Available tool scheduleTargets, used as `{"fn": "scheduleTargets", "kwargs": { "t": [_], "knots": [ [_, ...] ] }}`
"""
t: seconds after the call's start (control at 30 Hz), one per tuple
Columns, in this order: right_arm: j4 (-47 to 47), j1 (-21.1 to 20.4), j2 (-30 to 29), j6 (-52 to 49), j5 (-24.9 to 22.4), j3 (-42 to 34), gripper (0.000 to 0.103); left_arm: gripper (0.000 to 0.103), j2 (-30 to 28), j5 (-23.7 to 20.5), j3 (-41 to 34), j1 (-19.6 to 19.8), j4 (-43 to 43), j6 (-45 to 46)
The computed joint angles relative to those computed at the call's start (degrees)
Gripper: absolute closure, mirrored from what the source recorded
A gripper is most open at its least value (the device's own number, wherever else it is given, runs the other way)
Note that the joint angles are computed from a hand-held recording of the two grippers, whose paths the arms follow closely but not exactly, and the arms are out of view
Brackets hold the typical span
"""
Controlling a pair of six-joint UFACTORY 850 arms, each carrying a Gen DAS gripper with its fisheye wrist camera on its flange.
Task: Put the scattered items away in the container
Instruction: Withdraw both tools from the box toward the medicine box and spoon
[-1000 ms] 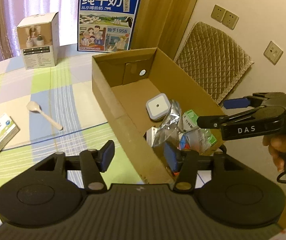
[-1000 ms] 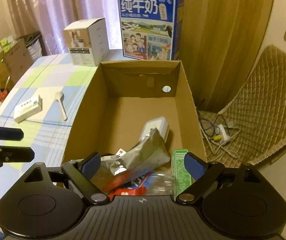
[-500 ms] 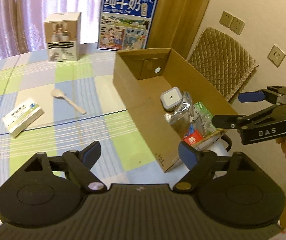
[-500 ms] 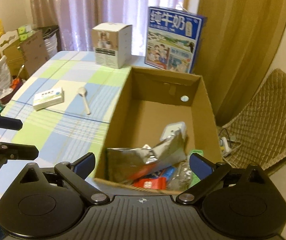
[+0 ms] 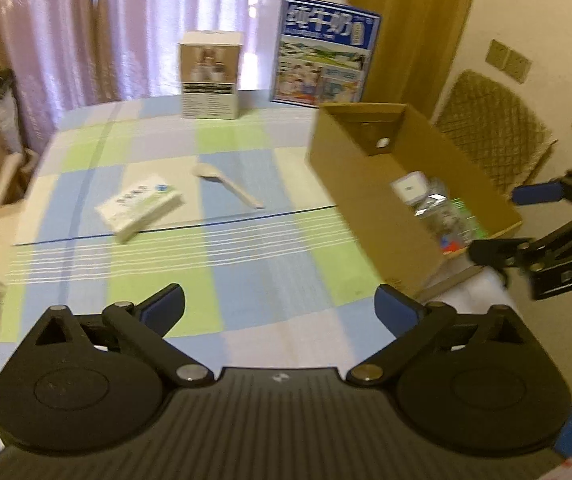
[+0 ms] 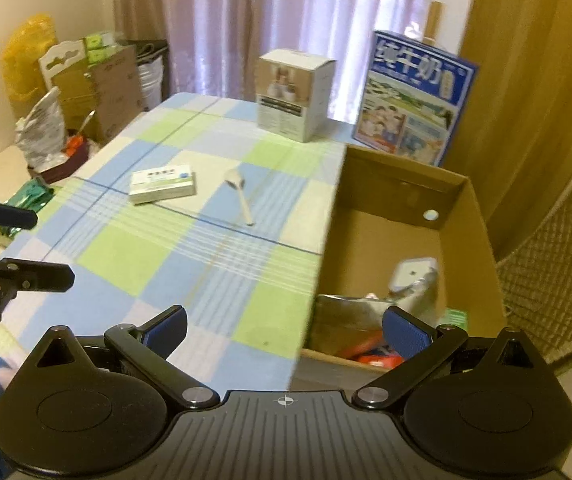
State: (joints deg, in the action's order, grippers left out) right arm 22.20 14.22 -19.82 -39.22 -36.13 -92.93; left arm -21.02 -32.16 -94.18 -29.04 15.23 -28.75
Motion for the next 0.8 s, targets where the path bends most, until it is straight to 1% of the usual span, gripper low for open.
{"fn": "scheduleTargets", "kwargs": {
  "t": [0.17, 0.3, 0.4, 0.57, 0.63, 0.73, 0.8],
  "knots": [
    [1.54, 1.88, 0.31, -1.48, -0.18, 1.07, 0.002, 0.002, 3.17, -0.2, 4.59, 1.5, 3.22, -2.4],
    [2.69, 3.61, -0.38, -2.43, -0.5, 1.1, 0.002, 0.002, 5.02, 0.66, 7.61, 3.64, 1.36, -1.24],
    [2.86, 4.85, -1.78, -2.41, -0.95, 0.11, 0.002, 0.002, 5.34, 0.93, 8.54, 5.18, 0.81, 0.51],
    [2.44, 6.53, -5.4, -1.8, -1.89, -3.25, 0.002, 0.002, 4.25, 1.54, 8.22, 7.94, -1.96, 5.72],
    [2.19, 6.99, -7.32, -1.44, -2.24, -5.27, 0.002, 0.002, 3.49, 2.63, 7.95, 9.02, -3.11, 7.7],
    [2.08, 7.48, -10.57, -0.93, -2.99, -8.98, 0.002, 0.002, 1.75, 4.09, 6.9, 10.93, -8.09, 14.19],
    [1.44, 7.79, -12.93, -0.38, -3.42, -11.81, 0.002, 0.002, -0.08, 4.1, 5.37, 11.94, -9.31, 17.83]
  ]
}}
